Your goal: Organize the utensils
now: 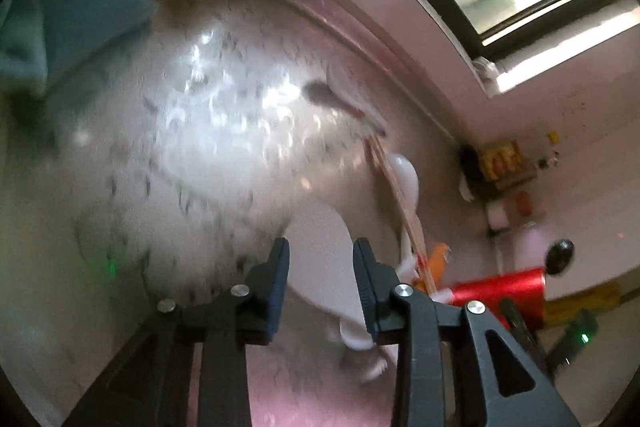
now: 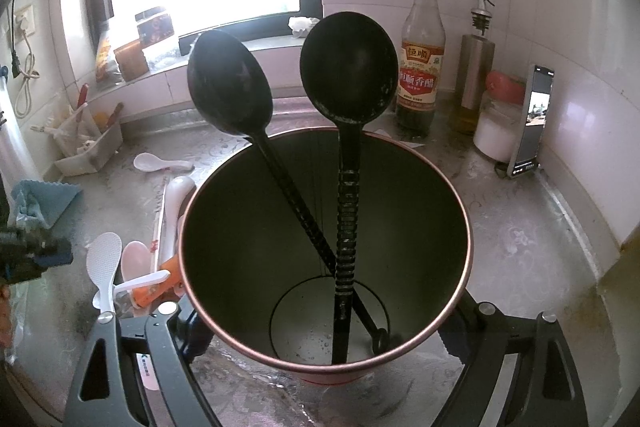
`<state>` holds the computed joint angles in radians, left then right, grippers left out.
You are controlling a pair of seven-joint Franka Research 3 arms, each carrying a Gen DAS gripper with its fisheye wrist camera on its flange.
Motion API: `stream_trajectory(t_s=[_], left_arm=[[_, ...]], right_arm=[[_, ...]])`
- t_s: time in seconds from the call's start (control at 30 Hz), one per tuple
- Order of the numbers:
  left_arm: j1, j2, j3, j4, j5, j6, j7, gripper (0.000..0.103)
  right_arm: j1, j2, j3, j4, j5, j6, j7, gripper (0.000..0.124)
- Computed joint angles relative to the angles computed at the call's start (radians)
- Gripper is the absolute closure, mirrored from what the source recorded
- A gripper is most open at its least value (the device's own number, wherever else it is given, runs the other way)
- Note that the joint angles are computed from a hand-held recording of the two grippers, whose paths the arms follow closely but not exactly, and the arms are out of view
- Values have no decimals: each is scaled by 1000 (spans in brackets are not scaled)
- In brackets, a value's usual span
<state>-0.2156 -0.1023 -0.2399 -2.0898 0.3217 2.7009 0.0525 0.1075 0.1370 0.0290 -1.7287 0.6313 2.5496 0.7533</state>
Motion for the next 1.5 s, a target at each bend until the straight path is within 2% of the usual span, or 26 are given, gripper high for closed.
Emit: stream_trajectory(t_s=[0.13, 0.27, 0.33, 0.43, 0.6, 0.8, 0.97, 1.1, 1.17, 1.3, 1.5], left_arm=[[-15, 94, 19, 97, -138, 33, 198, 70], [-23, 174, 16, 211, -152, -112, 230, 70], [-26, 172, 17, 202, -151, -117, 209, 70], [-32, 137, 18, 159, -121, -114, 143, 70], [-37, 33, 0, 68, -20, -200, -39, 70], [-18, -125, -46, -119, 51, -133, -328, 70], [-13, -192, -73, -177, 63, -121, -439, 69], [-9, -251, -108, -180, 102, -216, -504, 67], [-15, -286, -111, -209, 101, -231, -530, 66], [-12, -333, -117, -287, 90, -184, -605, 66], [34, -349, -135, -367, 154, -5, -678, 68]], right_arm=[[-1, 1, 2, 2, 5, -6, -13, 33], [-3, 1, 3, 4, 17, -17, -30, 33], [-4, 2, 2, 6, 20, -21, -32, 33], [-5, 1, 3, 5, 26, -24, -43, 33], [-10, 6, 1, 14, 37, -36, -54, 33], [-15, 11, 0, 22, 45, -50, -63, 33], [-18, 17, -1, 34, 44, -63, -65, 33], [-20, 21, 0, 42, 40, -71, -62, 33], [-21, 22, 0, 44, 40, -73, -62, 33], [-21, 22, 0, 44, 39, -73, -61, 33], [-21, 22, 0, 45, 39, -74, -60, 33]])
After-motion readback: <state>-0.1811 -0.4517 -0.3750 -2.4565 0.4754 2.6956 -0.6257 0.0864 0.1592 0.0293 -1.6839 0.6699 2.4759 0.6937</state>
